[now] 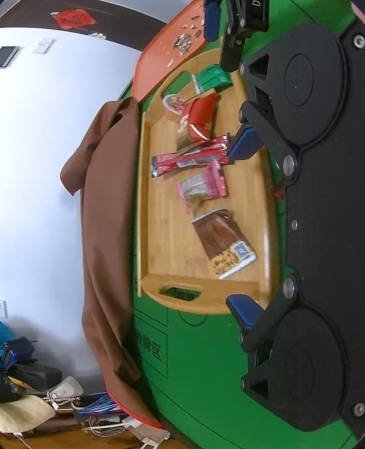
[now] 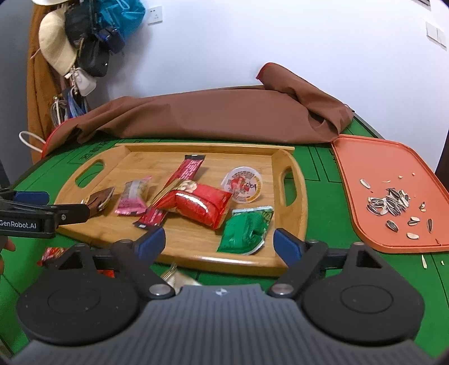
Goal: Organize snacks
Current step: 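Move both tools back over the remaining snack pile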
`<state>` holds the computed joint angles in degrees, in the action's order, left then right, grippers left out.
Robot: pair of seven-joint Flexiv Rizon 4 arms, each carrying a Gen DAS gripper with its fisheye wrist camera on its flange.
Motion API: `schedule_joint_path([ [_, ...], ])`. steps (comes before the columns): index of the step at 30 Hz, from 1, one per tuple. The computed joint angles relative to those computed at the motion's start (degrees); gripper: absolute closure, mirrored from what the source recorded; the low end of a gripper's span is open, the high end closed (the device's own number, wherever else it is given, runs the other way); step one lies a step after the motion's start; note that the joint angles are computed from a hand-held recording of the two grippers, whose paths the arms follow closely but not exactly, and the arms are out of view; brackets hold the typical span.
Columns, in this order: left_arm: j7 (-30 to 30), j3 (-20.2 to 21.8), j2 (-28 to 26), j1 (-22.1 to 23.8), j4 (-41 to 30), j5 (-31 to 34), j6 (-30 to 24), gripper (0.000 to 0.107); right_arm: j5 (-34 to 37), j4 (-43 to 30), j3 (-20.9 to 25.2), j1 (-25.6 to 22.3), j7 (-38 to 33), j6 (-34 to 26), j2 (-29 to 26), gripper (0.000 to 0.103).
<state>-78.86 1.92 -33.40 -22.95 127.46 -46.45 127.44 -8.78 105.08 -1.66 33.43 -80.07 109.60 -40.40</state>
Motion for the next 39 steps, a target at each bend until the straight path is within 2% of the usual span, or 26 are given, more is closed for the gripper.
schedule_joint_path([
  [10,-2.82,-0.47,1.20,-0.51,4.69,0.56,0.74,0.005,-2.12,4.20,3.21,-1.84,-2.32,1.13,1.43,0.008],
  [22,-3.27,0.14,0.69,-1.74,5.85,0.70,-0.72,0.005,-4.16,6.93,5.70,-3.54,-3.09,0.55,1.87,0.008],
  [26,-3.40,0.14,0.53,-1.44,5.46,1.29,-1.68,0.005,-4.68,7.05,6.28,-3.93,-3.02,-0.01,1.67,0.008],
  [31,-6.29,-0.80,0.65,1.35,5.39,5.79,-2.62,0.005,-5.17,7.25,6.46,-3.86,-2.96,-0.45,1.57,0.008],
  [34,-9.01,-0.97,0.88,2.87,5.42,8.89,-3.28,0.010,-3.96,7.77,5.19,-2.36,-3.07,0.67,1.75,0.018],
  [39,-9.92,-0.19,1.01,2.77,5.46,11.45,-3.66,0.014,-2.66,8.29,5.50,-2.31,-2.40,1.55,2.26,0.027],
])
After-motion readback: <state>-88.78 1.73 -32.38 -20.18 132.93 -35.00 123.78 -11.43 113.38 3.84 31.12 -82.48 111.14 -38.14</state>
